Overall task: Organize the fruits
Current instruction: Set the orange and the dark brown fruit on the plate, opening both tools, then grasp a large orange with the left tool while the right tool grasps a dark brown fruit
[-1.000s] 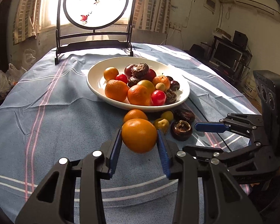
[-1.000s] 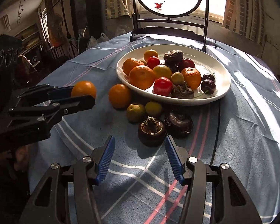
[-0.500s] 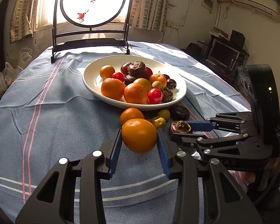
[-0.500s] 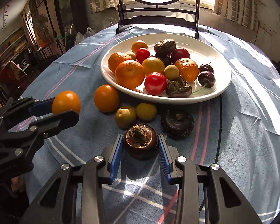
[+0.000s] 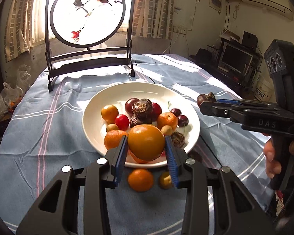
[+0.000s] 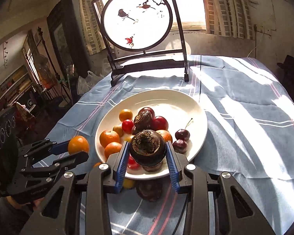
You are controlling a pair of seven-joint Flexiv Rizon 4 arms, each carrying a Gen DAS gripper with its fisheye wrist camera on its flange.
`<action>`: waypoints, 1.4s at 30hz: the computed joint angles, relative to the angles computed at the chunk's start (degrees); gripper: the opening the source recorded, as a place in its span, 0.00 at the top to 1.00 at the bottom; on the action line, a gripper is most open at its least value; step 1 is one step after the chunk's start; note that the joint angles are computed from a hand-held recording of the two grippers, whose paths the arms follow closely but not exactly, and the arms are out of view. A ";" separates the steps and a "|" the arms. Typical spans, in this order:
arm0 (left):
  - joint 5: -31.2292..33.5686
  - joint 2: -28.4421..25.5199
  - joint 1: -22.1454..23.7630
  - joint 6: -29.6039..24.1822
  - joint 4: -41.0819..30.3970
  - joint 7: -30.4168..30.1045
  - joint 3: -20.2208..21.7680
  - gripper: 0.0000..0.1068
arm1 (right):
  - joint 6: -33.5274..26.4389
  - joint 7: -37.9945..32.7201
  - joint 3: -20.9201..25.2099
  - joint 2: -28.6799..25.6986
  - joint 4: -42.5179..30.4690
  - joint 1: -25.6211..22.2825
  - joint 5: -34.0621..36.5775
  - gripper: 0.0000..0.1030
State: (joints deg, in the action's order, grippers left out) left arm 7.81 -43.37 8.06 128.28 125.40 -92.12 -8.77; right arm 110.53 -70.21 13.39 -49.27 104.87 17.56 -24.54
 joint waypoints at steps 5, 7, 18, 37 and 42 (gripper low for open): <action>1.10 -3.49 8.70 -10.88 -7.67 -2.97 -8.36 0.65 | -7.44 1.47 -3.01 -4.22 -9.88 3.81 1.86 0.63; 0.09 -4.41 9.76 -13.20 -9.38 -3.33 -9.61 0.62 | -9.53 1.31 -2.39 -5.85 -12.86 3.60 1.91 0.63; 3.00 -0.87 2.81 -1.65 0.61 -0.56 -0.43 0.28 | 5.07 -3.50 -6.96 -0.10 3.49 7.35 8.10 0.48; -2.97 -4.61 2.67 -12.41 -0.96 7.72 -3.60 0.64 | 10.35 2.07 -1.81 -2.99 10.11 -0.74 0.46 0.46; 1.45 -7.44 9.80 0.61 2.71 3.01 -8.22 0.64 | 8.36 1.34 -2.81 -2.47 10.17 0.83 1.21 0.46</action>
